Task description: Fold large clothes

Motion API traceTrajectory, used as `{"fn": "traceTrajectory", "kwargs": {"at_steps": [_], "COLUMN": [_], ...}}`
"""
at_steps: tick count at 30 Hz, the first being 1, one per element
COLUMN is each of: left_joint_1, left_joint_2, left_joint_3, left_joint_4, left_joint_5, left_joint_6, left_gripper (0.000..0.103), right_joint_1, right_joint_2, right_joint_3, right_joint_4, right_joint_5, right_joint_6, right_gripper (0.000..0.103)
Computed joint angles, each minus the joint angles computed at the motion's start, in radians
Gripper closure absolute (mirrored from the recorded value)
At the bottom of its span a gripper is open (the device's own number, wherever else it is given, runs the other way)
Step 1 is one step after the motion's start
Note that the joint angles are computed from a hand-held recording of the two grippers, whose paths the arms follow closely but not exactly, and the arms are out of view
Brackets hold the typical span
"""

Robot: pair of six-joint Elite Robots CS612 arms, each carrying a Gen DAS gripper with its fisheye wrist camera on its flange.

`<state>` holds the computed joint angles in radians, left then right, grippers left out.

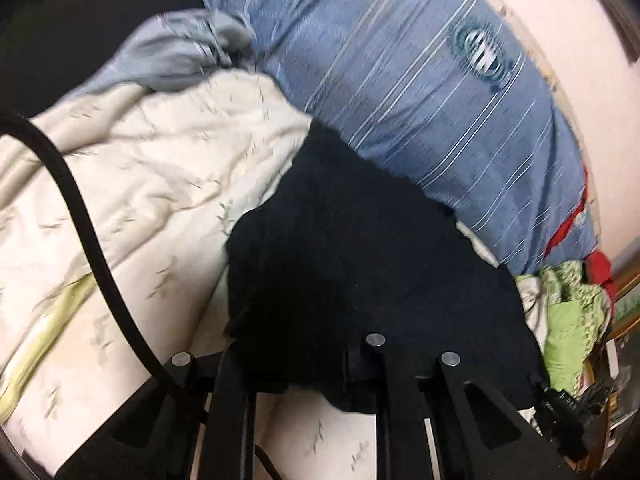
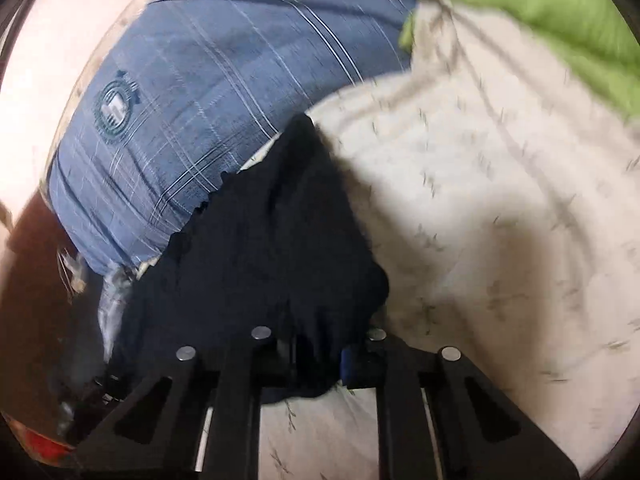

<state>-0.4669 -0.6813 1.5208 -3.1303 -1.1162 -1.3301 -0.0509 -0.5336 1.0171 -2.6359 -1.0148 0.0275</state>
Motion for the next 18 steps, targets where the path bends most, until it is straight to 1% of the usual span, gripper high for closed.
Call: {"fn": "traceTrajectory", "kwargs": {"at_steps": [3, 4, 6, 7, 8, 9, 10, 11, 12, 13, 14, 15, 16, 17, 18], "left_joint_1": [-0.019, -0.024, -0.026, -0.029, -0.032, -0.031, -0.025, -0.024, -0.026, -0.024, -0.022, -0.019, -0.019, -0.023, -0.031], "left_joint_2": [-0.035, -0.041, -0.046, -0.047, -0.049, -0.049, -0.040, -0.033, -0.034, -0.040, -0.042, -0.047, -0.052, -0.061, -0.072], "left_joint_3": [0.059, 0.076, 0.098, 0.113, 0.126, 0.125, 0.119, 0.121, 0.122, 0.112, 0.107, 0.106, 0.102, 0.109, 0.114], "left_joint_4": [-0.014, -0.017, -0.015, -0.027, -0.022, 0.024, 0.043, 0.019, 0.018, 0.053, 0.061, 0.062, 0.070, 0.078, 0.099], "left_joint_5": [0.020, 0.019, -0.004, -0.005, -0.006, -0.016, -0.038, -0.036, -0.024, -0.034, -0.049, -0.069, -0.071, -0.057, -0.028], "left_joint_6": [-0.011, -0.024, -0.054, -0.085, -0.103, -0.107, -0.102, -0.097, -0.094, -0.069, -0.046, -0.027, -0.032, -0.049, -0.073], "left_gripper": [0.088, 0.088, 0.088, 0.088, 0.083, 0.070, 0.066, 0.066, 0.064, 0.062, 0.051, 0.046, 0.037, 0.028, 0.019], "right_joint_1": [-0.007, -0.008, -0.009, -0.011, -0.015, -0.017, -0.014, -0.009, -0.001, 0.003, 0.005, 0.005, 0.004, 0.004, 0.008], "right_joint_2": [-0.032, -0.043, -0.057, -0.064, -0.069, -0.070, -0.065, -0.057, -0.042, -0.035, -0.032, -0.037, -0.046, -0.055, -0.072], "right_joint_3": [0.043, 0.064, 0.086, 0.104, 0.117, 0.124, 0.121, 0.111, 0.100, 0.094, 0.089, 0.094, 0.105, 0.115, 0.135], "right_joint_4": [0.021, 0.014, 0.046, 0.039, 0.056, 0.064, 0.076, 0.098, 0.099, 0.098, 0.104, 0.092, 0.076, 0.059, 0.024], "right_joint_5": [0.007, 0.004, -0.006, -0.014, -0.009, -0.019, -0.043, -0.078, -0.133, -0.154, -0.172, -0.183, -0.179, -0.184, -0.215], "right_joint_6": [-0.047, -0.058, -0.101, -0.097, -0.096, -0.100, -0.112, -0.133, -0.142, -0.142, -0.141, -0.117, -0.110, -0.113, -0.121], "right_gripper": [0.089, 0.089, 0.089, 0.089, 0.089, 0.089, 0.089, 0.084, 0.075, 0.066, 0.054, 0.049, 0.047, 0.047, 0.046]}}
